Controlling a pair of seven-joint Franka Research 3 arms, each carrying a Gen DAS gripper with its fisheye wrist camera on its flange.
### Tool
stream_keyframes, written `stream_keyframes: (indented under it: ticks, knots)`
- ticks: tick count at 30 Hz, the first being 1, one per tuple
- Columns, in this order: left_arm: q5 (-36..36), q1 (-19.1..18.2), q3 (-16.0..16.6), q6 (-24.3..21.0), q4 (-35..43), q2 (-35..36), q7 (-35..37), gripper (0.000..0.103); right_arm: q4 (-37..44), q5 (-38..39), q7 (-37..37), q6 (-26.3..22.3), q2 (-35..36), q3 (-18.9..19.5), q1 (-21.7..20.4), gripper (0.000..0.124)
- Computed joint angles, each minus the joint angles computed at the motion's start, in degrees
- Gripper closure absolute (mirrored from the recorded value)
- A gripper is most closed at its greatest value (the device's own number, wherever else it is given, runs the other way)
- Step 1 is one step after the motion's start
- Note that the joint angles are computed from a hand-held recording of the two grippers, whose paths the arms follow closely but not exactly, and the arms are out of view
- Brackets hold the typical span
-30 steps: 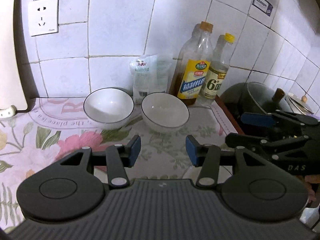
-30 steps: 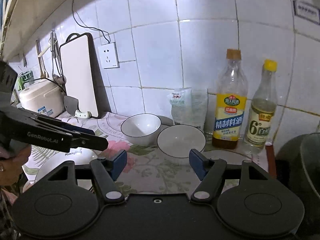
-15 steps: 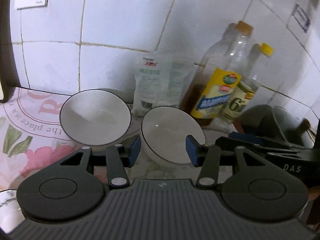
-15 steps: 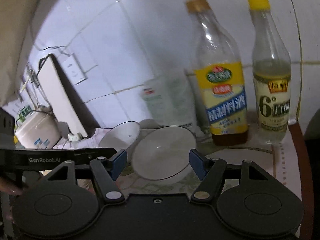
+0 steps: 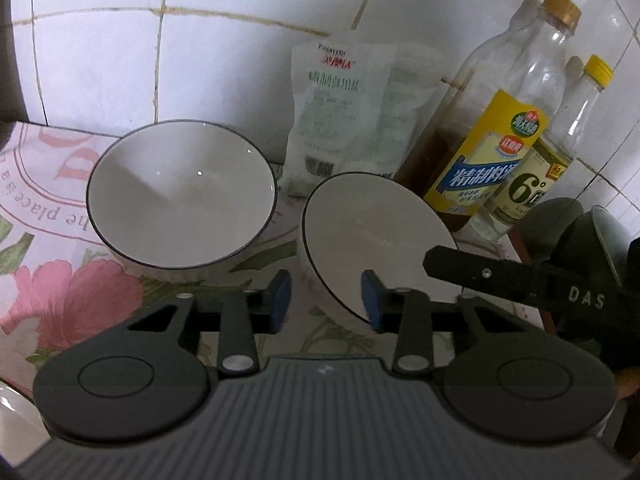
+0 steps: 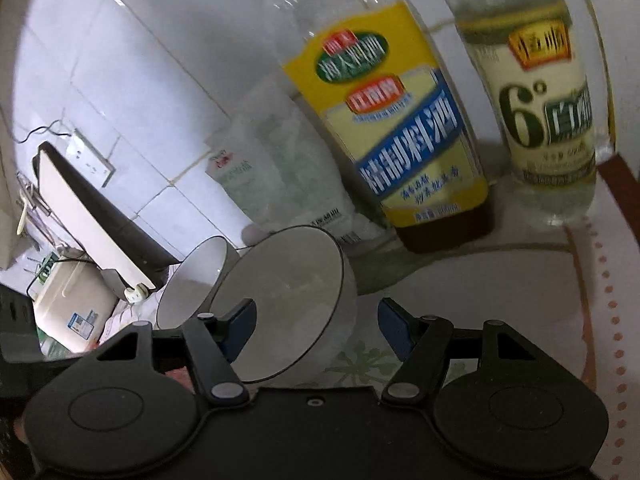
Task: Organize plates and bowls
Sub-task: 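Reach to the second white bowl near the bottles and grip its rim, then lift the second bowl and carry it over the first bowl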
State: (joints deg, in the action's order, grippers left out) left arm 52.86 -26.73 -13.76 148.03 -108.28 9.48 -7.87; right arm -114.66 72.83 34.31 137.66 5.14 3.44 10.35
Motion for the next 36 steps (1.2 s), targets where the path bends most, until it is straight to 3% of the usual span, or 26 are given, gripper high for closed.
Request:
stream_keyframes:
  ticks: [3,5,10,13,18,24,36]
  knots:
    - [-0.96,0.38,0.17,1.41,-0.56,0.02,-1.13,0.077,1.42,-3.15,5.12,-0.92,1.25,0.04,0.18,0.074]
    - [-3.95,0.75,-0.25,0.38,0.14,0.33,1.72,0.079,1.95,-8.83,11.13,0.92,1.58,0.31,1.11,0.094]
    - [-10.20,0.83,-0.56,-2.77,2.53,1.38,6.60,0.085,1.72,-19.93,25.79,4.62,0.47,0.76,3.04,0.100]
    - [-13.42,1.18,-0.68,-2.00,1.45,0.34,7.64,0.085,1.54,-24.63,31.36,4.84,-0.47,0.74,3.50,0.102]
    - [-20.90,1.69,-1.97,-2.87,0.28,-2.58,10.21,0.086,-0.54,-26.14,34.04,3.48,-4.43,0.31,3.37,0.102]
    - [-22.77,0.99,-3.70,-6.77,-0.03,-6.93,12.62,0.086,-3.49,-27.69,36.78,0.49,-10.42,-0.84,3.65,0.102]
    - [-18.57,-1.27,-8.76,-14.97,-0.37,-15.64,9.92,0.086,-11.44,-28.43,38.10,-2.27,-26.41,-3.09,5.06,0.102]
